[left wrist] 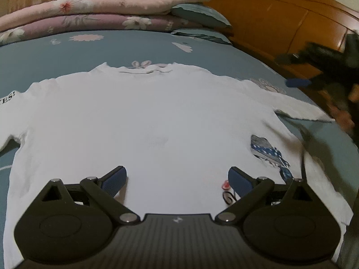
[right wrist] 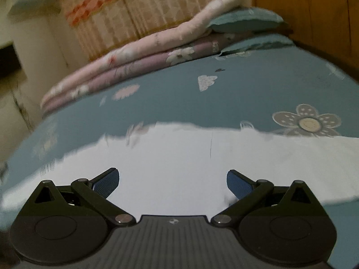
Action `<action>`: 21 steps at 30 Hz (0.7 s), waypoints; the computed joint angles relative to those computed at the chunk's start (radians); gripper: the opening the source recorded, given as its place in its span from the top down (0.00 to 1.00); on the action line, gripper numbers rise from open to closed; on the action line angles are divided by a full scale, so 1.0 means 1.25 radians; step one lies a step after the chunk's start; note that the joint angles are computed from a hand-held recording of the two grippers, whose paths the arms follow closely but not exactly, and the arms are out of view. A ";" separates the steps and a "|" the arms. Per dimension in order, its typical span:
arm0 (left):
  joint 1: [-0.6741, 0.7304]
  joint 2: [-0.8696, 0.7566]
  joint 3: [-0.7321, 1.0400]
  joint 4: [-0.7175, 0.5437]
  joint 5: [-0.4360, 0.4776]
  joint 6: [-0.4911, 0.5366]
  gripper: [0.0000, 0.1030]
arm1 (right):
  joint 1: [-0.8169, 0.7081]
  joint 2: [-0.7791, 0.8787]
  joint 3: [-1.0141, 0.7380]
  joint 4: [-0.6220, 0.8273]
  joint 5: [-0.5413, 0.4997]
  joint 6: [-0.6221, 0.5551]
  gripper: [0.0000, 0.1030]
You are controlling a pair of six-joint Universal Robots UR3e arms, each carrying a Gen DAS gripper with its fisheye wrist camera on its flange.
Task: Fold clothes
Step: 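Move the open right gripper over to the plain sleeve's cuff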
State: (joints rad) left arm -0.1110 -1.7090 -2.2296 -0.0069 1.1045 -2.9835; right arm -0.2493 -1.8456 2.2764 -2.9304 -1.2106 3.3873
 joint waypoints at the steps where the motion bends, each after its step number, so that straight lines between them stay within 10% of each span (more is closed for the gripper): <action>1: 0.005 -0.003 -0.001 0.005 -0.003 -0.004 0.06 | -0.034 0.046 -0.020 -0.020 0.040 0.003 0.00; 11: 0.049 -0.035 -0.006 0.060 -0.020 -0.051 0.06 | -0.155 0.478 -0.161 -0.254 0.129 0.081 0.00; 14: 0.049 -0.042 -0.009 0.075 -0.019 -0.049 0.05 | -0.129 0.504 -0.216 -0.244 0.005 0.097 0.00; 21: 0.031 -0.047 -0.002 0.082 0.008 -0.047 0.05 | -0.159 0.368 -0.154 -0.159 0.089 0.044 0.00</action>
State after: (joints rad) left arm -0.0720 -1.7672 -2.2316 0.0953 1.1144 -3.0424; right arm -0.4478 -1.3859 2.0842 -3.1290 -1.0992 3.4430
